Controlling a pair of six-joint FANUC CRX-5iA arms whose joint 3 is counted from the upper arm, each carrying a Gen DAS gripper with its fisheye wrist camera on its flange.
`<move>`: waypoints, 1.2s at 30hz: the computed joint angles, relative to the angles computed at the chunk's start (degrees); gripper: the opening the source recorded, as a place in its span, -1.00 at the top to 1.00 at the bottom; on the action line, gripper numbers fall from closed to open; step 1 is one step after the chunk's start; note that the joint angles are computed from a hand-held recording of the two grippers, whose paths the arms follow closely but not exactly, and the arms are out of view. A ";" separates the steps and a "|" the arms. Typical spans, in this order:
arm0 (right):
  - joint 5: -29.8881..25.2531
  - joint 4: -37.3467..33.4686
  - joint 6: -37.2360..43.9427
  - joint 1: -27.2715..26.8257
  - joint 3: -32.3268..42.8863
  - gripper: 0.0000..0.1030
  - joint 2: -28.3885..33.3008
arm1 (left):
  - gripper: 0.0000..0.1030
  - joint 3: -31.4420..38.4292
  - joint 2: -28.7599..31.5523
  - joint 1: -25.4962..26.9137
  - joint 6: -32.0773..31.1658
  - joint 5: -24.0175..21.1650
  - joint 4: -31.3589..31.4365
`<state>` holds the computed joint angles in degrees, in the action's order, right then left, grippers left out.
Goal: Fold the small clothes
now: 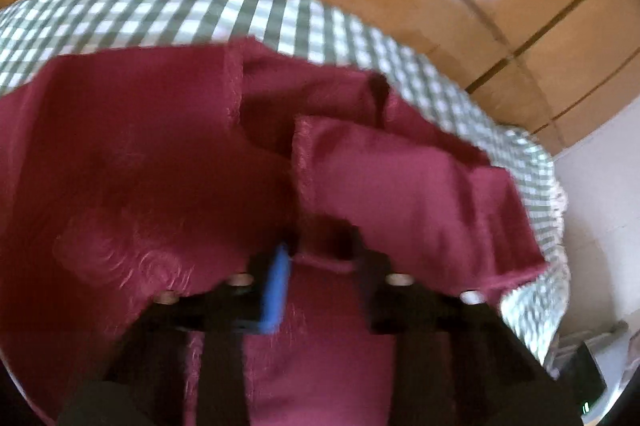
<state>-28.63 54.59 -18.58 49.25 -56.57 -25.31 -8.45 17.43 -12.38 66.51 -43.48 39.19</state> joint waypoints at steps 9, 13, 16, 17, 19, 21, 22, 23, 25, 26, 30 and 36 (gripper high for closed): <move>4.03 -6.02 1.43 -1.87 0.02 -0.67 -3.18 | 0.84 -8.36 -8.77 1.44 -11.26 8.61 11.01; 1.05 -7.59 2.43 -1.35 1.29 -0.63 -5.83 | 0.84 -9.30 -10.64 3.43 -11.52 8.81 8.51; -0.74 -2.67 -0.12 -2.13 1.81 -0.58 -7.18 | 0.84 -10.73 -11.28 5.31 -11.11 8.70 7.56; -1.46 -1.03 -0.21 -2.98 2.65 -0.57 -6.72 | 0.84 -10.79 -11.09 5.70 -10.59 8.57 7.06; -2.52 -0.24 0.64 -4.35 4.52 -0.53 -4.62 | 0.84 -10.96 -10.74 6.64 -10.23 7.98 6.61; -3.13 -2.47 4.59 -6.25 7.52 -0.43 -0.70 | 0.84 -10.96 -10.47 6.95 -9.90 8.30 5.89; -3.73 -4.60 7.27 -6.70 9.43 -0.42 1.75 | 0.84 -11.38 -10.77 7.11 -9.89 8.78 5.60; -4.57 -7.48 10.45 -7.01 11.26 -0.37 4.13 | 0.84 -11.53 -10.88 7.22 -9.59 9.21 5.11; -8.69 -16.24 18.37 -6.80 16.29 -0.27 10.66 | 0.84 -11.11 -10.52 7.47 -7.60 9.49 3.18; -9.41 -16.53 18.74 -6.71 16.56 -0.26 12.51 | 0.84 -10.82 -10.23 7.70 -6.41 9.60 1.57; -16.87 -5.32 12.11 -2.92 15.88 -0.32 18.00 | 0.84 -8.79 -7.72 7.92 -0.64 8.40 -7.26; -19.16 -4.37 12.09 -2.05 16.23 -0.36 19.28 | 0.67 -9.13 -9.77 5.07 7.75 14.08 -20.05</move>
<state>-47.79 50.21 -6.49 47.20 -40.34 -6.02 -17.57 7.66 -7.31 74.26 -29.40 19.15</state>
